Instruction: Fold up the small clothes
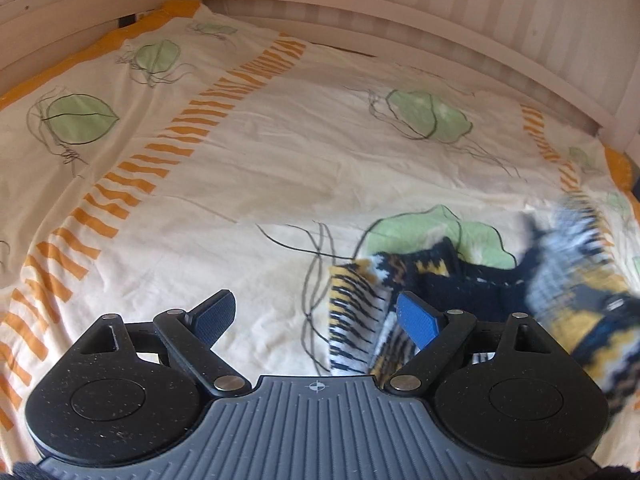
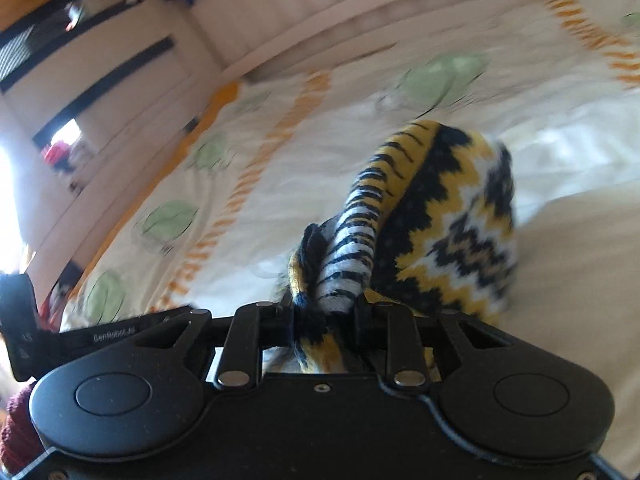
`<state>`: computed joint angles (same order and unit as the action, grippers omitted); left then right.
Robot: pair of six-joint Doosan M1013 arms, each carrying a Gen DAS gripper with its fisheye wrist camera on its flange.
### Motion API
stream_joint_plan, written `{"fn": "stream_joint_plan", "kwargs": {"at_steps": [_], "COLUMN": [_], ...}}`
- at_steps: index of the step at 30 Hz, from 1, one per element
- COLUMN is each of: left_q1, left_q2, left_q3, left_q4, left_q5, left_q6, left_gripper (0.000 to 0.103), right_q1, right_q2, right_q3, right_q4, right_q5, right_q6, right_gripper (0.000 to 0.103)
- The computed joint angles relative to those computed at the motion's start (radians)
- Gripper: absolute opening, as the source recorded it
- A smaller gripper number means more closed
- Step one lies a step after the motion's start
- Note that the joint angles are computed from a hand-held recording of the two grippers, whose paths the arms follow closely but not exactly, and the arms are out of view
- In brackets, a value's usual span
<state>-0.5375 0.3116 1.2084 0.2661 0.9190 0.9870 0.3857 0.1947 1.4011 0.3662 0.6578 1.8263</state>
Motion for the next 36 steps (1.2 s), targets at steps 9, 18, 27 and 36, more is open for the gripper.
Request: {"fn": "stream_joint_plan", "kwargs": {"at_steps": [9,18,27,36], "left_q1": [0.014,0.014,0.012,-0.016], "left_q2": [-0.005,0.001,0.007,0.019], "left_q3": [0.0,-0.004,-0.009,-0.009], "left_q4": [0.023,0.019,0.019,0.013], "left_q5": [0.003,0.017,0.029,0.031], "left_q6": [-0.024,-0.011,-0.009,0.06], "left_gripper": [0.088,0.088,0.088,0.088], "right_q1": [0.092,0.101,0.075,0.112], "right_q2": [0.087,0.077,-0.036,-0.022], "right_q3": [-0.041,-0.002,0.134,0.163], "right_q4": [-0.166,-0.067,-0.041,-0.002], "right_q5": [0.048,-0.056,-0.212,-0.144], "right_q6": [0.099,0.042,0.07,0.013], "right_gripper": [0.035,0.051,0.051,0.051]}}
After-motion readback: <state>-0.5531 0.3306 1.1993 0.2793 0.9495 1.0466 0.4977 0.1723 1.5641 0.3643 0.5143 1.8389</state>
